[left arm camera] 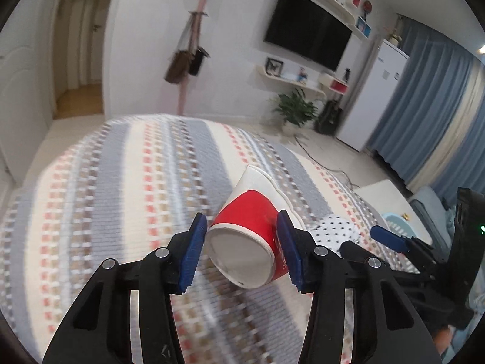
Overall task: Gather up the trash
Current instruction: 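Grasp the red cup with the left tool while the right tool grasps the heart-print cloth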
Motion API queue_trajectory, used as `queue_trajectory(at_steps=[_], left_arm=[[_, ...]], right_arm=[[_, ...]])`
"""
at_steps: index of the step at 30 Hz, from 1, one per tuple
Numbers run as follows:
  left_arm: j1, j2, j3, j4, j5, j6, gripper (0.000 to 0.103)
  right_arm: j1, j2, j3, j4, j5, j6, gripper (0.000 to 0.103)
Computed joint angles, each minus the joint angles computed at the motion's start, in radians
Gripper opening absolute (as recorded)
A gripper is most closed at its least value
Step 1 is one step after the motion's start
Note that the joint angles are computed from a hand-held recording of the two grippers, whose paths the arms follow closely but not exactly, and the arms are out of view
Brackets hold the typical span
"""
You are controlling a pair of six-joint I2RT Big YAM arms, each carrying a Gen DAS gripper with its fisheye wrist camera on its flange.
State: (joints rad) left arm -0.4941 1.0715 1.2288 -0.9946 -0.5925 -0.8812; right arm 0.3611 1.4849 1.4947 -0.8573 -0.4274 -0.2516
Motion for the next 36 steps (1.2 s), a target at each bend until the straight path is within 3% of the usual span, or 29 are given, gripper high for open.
queue_trajectory(at_steps=[5, 10, 16, 21, 25, 28, 31, 36], left_arm=[[-0.074, -0.005, 0.029, -0.177, -0.196, -0.102, 0.046], [-0.137, 0.054, 0.069, -0.369, -0.329, -0.153, 0.046], [-0.123, 0.009, 0.021, -0.241, -0.227, -0.038, 0.048], [-0.11, -0.002, -0.011, -0.194, -0.136, -0.017, 0.053], [-0.108, -0.008, -0.025, -0.155, -0.106, 0.012, 0.053], [-0.114, -0.012, -0.032, -0.14, -0.113, 0.02, 0.049], [-0.124, -0.026, -0.043, -0.135, -0.154, -0.023, 0.047], [-0.115, -0.059, -0.073, -0.094, -0.14, -0.046, 0.047]], right_arm=[[0.022, 0.034, 0.045, -0.063, 0.015, 0.008, 0.076], [0.042, 0.056, 0.063, -0.068, 0.076, 0.031, 0.076], [0.012, 0.074, 0.075, -0.084, 0.026, 0.079, 0.076], [0.01, 0.066, 0.063, -0.074, 0.01, 0.071, 0.076], [0.021, 0.057, 0.053, -0.071, 0.022, 0.043, 0.076], [0.022, 0.048, 0.044, -0.063, 0.027, 0.037, 0.076], [0.021, 0.05, 0.048, -0.071, 0.023, 0.03, 0.077], [0.045, 0.076, 0.078, -0.109, 0.077, 0.014, 0.079]])
